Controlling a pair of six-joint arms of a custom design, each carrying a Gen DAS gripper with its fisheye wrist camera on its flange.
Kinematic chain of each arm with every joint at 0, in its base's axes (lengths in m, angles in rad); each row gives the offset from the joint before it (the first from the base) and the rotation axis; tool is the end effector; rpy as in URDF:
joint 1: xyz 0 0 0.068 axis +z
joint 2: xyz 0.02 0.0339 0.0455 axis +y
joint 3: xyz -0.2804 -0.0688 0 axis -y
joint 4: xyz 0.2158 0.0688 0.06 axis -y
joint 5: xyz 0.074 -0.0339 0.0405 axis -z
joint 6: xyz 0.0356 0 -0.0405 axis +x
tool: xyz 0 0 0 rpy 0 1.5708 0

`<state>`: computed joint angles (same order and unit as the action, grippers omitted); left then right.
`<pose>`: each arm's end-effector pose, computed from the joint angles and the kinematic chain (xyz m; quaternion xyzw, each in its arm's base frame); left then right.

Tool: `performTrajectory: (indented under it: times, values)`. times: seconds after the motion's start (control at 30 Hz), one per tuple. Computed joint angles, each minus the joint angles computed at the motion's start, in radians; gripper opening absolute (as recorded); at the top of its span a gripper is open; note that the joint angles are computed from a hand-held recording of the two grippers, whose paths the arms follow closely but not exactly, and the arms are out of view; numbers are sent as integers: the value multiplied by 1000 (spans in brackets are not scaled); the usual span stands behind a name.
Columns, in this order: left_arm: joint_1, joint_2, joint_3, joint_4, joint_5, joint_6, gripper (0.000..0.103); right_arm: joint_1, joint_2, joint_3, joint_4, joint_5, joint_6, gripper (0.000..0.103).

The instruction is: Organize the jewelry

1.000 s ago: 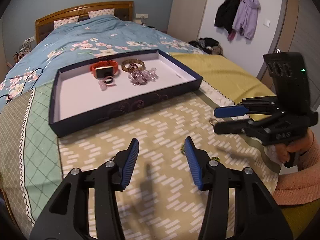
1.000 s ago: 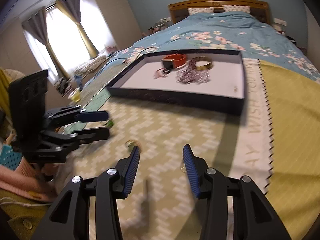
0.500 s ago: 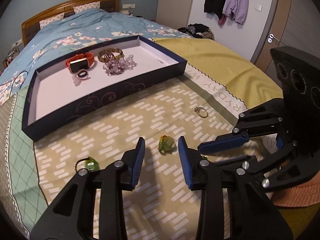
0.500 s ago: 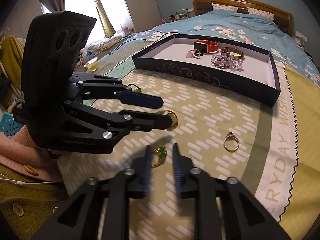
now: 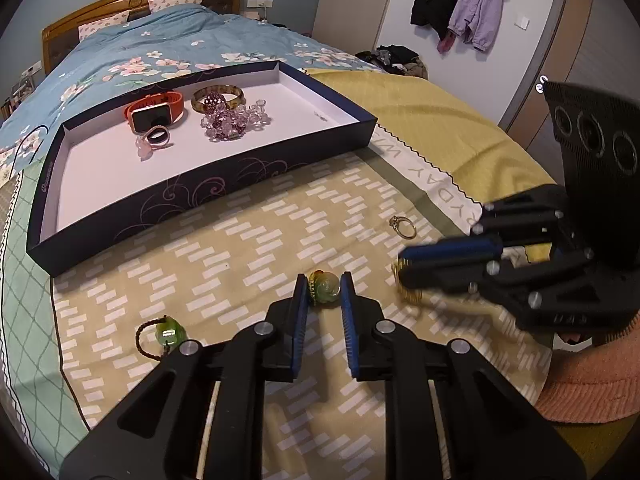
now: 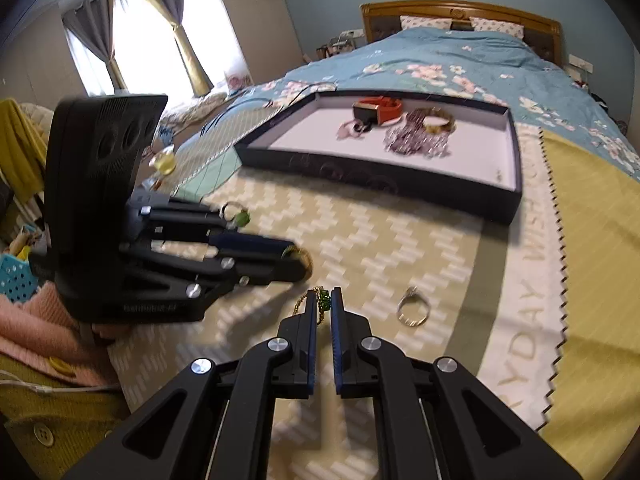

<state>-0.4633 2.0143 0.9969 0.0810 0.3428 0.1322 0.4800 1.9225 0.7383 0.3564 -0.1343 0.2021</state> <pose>0.3243 -0.1754 0.1281 0.3255 0.8794 -0.2105 0.2764 0.2883 0.1554 0.1190 -0.1529 0.9174 0.1801 0.3204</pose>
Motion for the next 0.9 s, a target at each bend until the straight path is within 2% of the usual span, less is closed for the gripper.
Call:
performTrajectory:
  times: [0.47,0.9]
  values:
    - [66,-81,-28,45,25,-57,16,-59,19,88,19,-8,8,5]
    - [116,-111,-2,56,16,-88,16,-88,59,205,-22,-20,-2,5]
